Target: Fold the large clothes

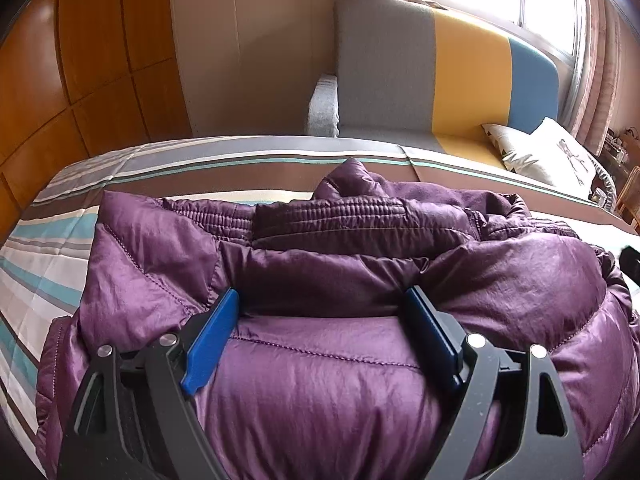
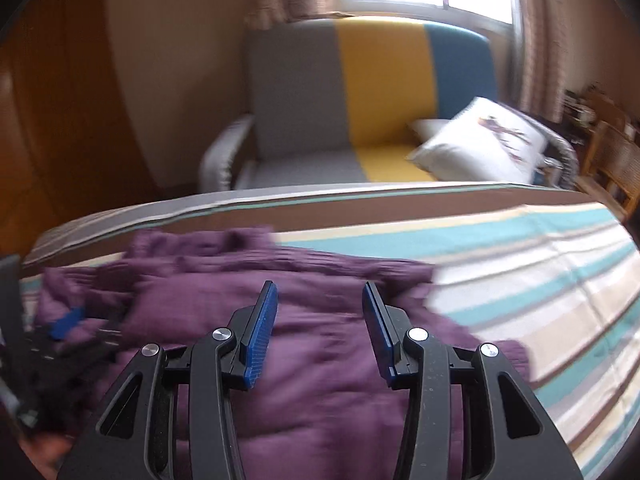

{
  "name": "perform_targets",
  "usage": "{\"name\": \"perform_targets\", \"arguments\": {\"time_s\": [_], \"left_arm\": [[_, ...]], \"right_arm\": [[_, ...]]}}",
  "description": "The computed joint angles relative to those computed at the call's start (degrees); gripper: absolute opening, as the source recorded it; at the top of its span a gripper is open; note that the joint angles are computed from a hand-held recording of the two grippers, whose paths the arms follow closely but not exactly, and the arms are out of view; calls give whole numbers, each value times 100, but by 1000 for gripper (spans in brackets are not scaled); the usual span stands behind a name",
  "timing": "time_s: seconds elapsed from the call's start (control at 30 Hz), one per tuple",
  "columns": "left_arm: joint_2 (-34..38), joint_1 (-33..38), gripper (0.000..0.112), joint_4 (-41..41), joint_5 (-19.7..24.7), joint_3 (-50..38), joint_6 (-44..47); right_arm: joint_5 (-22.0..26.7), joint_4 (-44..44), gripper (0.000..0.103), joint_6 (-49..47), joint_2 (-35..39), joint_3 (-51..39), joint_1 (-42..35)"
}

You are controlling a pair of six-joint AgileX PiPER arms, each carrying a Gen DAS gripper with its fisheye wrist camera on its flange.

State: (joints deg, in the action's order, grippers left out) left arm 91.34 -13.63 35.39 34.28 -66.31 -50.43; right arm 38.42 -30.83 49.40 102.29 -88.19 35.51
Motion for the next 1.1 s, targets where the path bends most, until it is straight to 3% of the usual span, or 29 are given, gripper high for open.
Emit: {"name": "perform_targets", "arguments": {"time_s": [0.13, 0.5, 0.63, 0.73, 0.83, 1.0, 1.1], "left_arm": [[-27, 11, 85, -6, -63, 55, -45], [41, 82, 85, -61, -107, 76, -1], [-7, 99, 89, -374, 30, -34, 327], [-253, 284, 93, -971, 94, -45, 1092], [-678, 376, 96, -581, 84, 205, 921], [-889, 661, 98, 229, 277, 406, 415], [-583, 1025, 98, -286, 312, 343, 781]], "right_arm": [[227, 126, 44, -273, 753, -679, 194], [226, 17, 44, -109, 1274, -866, 210], [170, 333, 44, -352, 1225, -867, 123], [-141, 879, 53, -833, 837, -545, -75], [-284, 249, 53, -404, 302, -64, 15], [-48, -43, 53, -89, -16, 273, -140], [-86, 182, 53, -149, 181, 369, -357]]}}
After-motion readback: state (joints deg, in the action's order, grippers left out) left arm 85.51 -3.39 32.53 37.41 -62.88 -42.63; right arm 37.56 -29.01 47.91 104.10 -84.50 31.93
